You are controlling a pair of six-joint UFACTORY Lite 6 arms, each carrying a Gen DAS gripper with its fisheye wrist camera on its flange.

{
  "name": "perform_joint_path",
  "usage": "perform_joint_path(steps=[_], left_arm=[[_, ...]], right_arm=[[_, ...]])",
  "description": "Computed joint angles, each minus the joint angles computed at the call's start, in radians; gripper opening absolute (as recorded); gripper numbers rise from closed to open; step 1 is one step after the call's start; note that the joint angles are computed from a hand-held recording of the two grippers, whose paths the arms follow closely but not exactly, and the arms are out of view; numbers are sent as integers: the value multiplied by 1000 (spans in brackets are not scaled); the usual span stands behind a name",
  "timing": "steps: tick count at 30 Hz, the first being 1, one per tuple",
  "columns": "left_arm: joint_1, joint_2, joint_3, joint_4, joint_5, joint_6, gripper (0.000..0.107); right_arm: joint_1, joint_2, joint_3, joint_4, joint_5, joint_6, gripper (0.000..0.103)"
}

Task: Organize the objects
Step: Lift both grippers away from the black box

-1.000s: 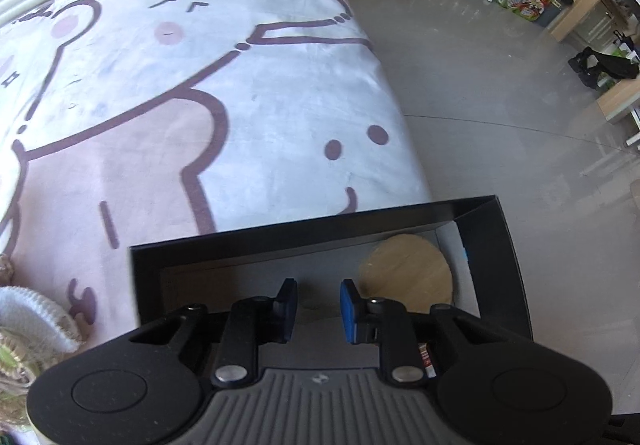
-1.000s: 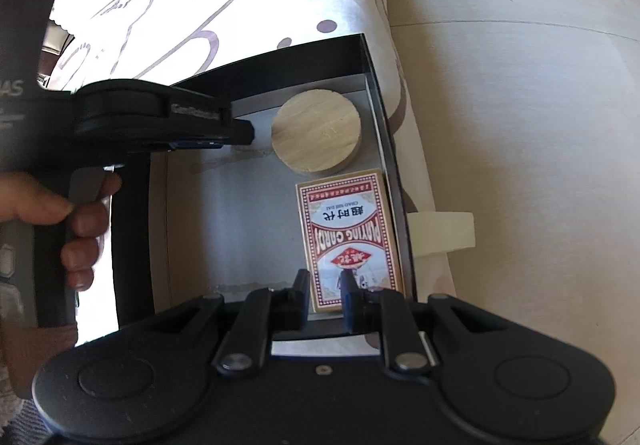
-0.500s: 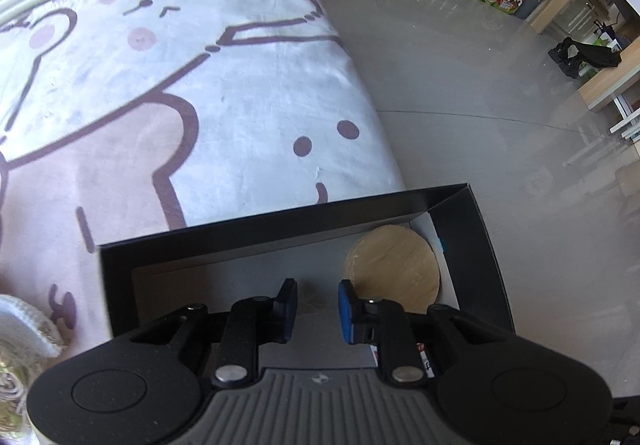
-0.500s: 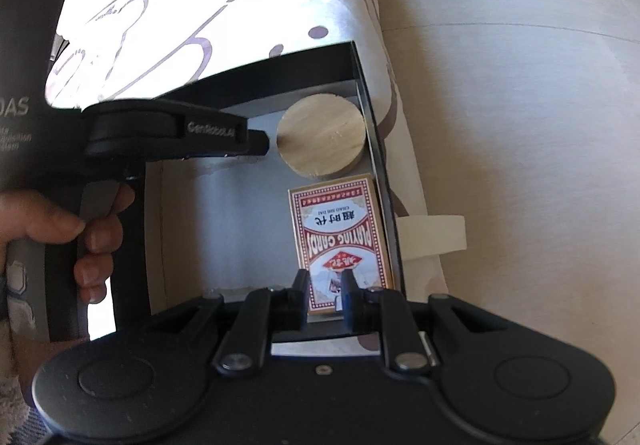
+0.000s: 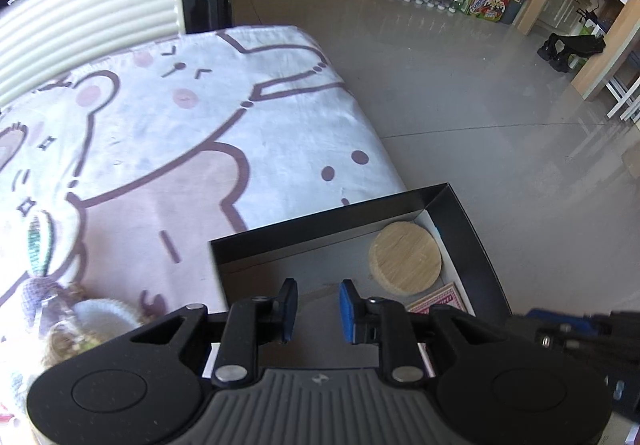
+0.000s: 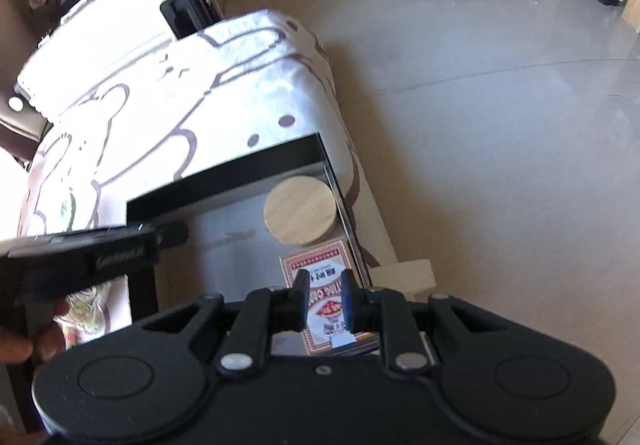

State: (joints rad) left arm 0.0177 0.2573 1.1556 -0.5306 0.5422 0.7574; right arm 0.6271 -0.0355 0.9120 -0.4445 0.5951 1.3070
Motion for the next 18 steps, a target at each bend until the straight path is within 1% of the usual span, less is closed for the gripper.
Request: perform_joint_path(steps=[3, 10, 18], left_arm=[[36, -58, -21, 4, 39, 19, 25], [98, -193, -86, 22, 106, 46, 25], [165, -343, -169, 41, 168, 94, 32]], right_arm=[[45, -14, 15, -64, 47, 79, 19], [145, -56, 34, -123, 149, 167, 23], [275, -115, 45, -191, 304, 303, 30]])
